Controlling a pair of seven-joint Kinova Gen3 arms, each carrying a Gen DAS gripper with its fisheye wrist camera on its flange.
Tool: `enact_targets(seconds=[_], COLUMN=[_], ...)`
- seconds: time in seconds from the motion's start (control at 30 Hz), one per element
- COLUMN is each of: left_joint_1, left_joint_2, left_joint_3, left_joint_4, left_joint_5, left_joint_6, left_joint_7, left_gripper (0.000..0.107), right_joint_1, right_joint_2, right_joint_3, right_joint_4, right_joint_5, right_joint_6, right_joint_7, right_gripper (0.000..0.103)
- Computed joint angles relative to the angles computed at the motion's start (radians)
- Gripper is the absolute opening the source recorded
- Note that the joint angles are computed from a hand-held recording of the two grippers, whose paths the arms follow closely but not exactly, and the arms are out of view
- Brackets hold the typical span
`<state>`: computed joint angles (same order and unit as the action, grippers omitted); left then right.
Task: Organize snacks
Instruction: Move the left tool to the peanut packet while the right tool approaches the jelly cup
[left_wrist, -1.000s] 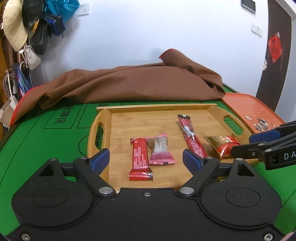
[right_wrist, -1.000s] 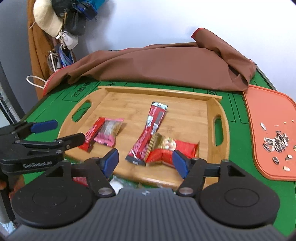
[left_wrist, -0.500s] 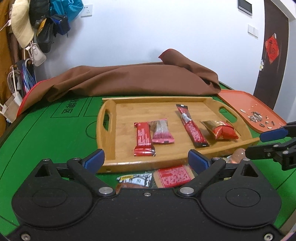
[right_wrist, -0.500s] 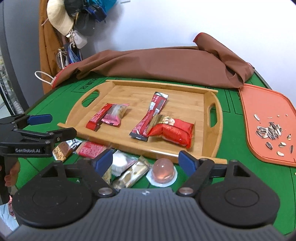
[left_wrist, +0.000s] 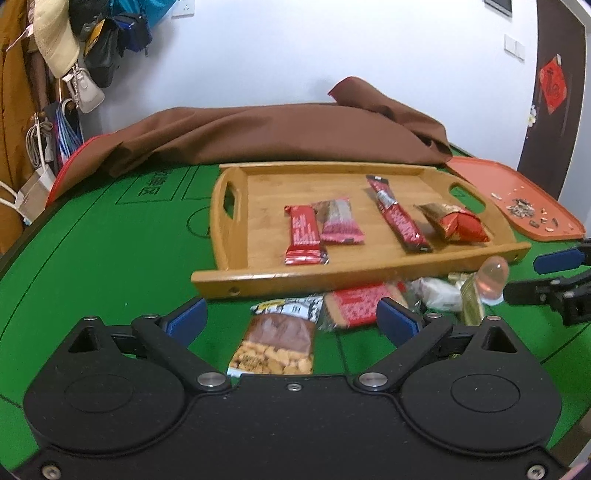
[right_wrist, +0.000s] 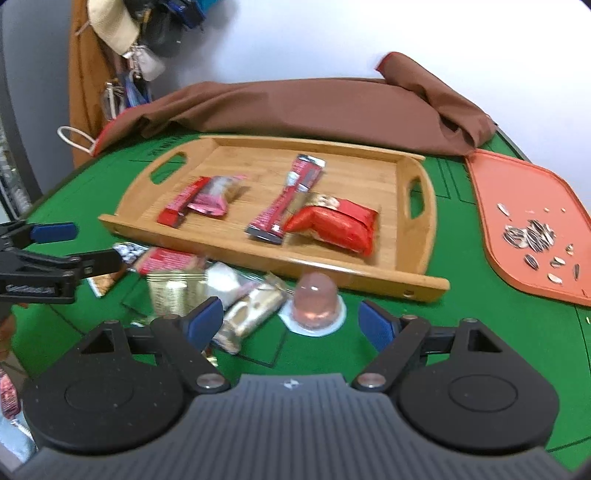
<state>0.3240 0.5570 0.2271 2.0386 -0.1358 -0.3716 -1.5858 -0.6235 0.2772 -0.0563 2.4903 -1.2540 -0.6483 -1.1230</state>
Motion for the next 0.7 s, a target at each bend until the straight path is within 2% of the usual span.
enact_targets(seconds=[0.17, 0.27, 0.47, 0.7], left_joint_1=[-0.005, -0.026, -0.035, -0.021], left_joint_2=[0.007, 0.012, 0.025, 0.048], left_joint_3=[-0.006, 0.007, 0.011, 0.009], left_joint_4=[0.014, 0.021, 0.008, -0.036], left_joint_5=[0.006, -0.010, -0.017, -0.003], left_joint_6=[-0.010, -0.006, 0.022, 0.063], left_joint_7=[0.007, 0.016, 0.027, 0.030], left_gripper=[0.097, 0.090, 0.077, 0.069], right_joint_1=[0.003, 0.005, 0.025, 0.035], right_joint_2=[0.036, 0.056, 0.077, 0.096], right_joint_3=[0.017, 0.021, 0.027, 0.033], right_joint_4=[-0.022, -0.038, -0.060, -0.081], right_joint_5=[-0.070, -0.105, -0.108, -0.109], right_joint_6=[-0.001, -0.005, 0.009, 0.017], right_joint_7=[0.023, 0.045, 0.061, 0.075], right_gripper=[0.085, 0.081, 0.077, 0.075])
